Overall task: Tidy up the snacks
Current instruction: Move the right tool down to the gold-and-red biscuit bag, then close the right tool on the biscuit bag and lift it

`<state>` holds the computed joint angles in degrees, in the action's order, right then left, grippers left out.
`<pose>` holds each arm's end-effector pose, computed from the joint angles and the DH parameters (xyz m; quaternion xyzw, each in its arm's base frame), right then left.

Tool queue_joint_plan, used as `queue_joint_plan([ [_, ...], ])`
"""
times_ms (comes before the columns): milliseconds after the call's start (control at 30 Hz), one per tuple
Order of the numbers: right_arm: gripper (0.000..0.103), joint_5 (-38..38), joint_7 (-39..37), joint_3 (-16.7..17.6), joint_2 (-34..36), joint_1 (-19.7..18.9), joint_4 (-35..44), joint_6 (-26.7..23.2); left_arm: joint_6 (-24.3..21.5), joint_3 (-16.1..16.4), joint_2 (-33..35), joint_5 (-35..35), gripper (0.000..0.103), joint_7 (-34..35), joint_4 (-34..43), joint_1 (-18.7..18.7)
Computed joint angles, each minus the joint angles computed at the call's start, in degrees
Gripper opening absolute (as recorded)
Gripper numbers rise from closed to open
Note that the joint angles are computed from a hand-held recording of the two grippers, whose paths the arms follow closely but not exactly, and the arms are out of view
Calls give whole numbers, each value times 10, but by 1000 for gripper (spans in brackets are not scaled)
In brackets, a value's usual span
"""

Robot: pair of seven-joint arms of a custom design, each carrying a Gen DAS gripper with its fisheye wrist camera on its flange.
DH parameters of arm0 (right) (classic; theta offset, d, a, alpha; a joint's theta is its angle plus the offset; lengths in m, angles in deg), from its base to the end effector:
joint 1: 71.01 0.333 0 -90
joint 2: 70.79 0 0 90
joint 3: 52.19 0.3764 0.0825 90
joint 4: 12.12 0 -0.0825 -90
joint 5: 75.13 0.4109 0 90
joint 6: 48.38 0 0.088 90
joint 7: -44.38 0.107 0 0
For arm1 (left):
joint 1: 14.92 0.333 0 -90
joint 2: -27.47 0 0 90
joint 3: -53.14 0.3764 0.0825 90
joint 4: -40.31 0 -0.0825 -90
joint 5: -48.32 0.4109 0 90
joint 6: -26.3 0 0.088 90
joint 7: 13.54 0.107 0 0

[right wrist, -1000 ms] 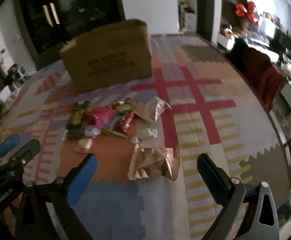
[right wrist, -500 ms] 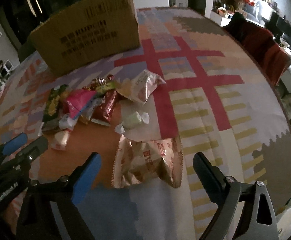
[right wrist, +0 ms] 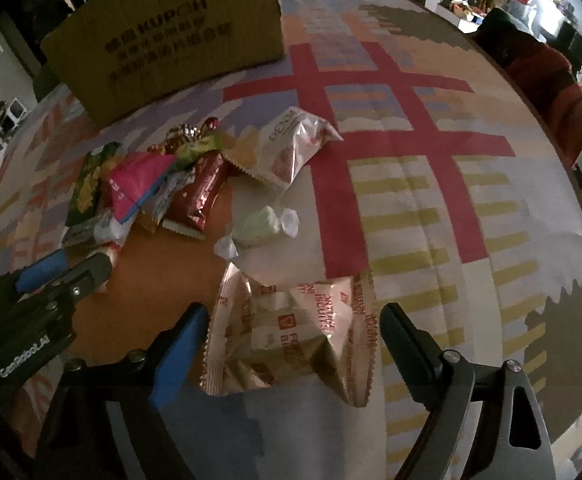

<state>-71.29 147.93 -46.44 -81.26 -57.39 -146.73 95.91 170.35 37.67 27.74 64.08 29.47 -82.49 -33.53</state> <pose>0.4889 0.1733 0.4852 -0.7153 0.6765 -0.0703 0.1605 0.4907 -0.3345 0.4854 -0.7030 0.6808 -0.1723 0.1125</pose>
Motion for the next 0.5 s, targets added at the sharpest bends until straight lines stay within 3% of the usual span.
queue_joint_plan([
  [133,81,4,-9,-2,5,2,5,-5,1,-1,5,-12,51,6,2,-1],
  [300,74,6,-20,-3,2,2,3,4,5,-1,10,-4,39,5,5,-2],
  [367,64,12,-30,-3,-7,5,-5,10,4,-1,10,1,38,0,6,-3],
  [500,55,27,-52,-6,-14,8,-10,11,5,-2,7,-10,35,6,3,-5],
])
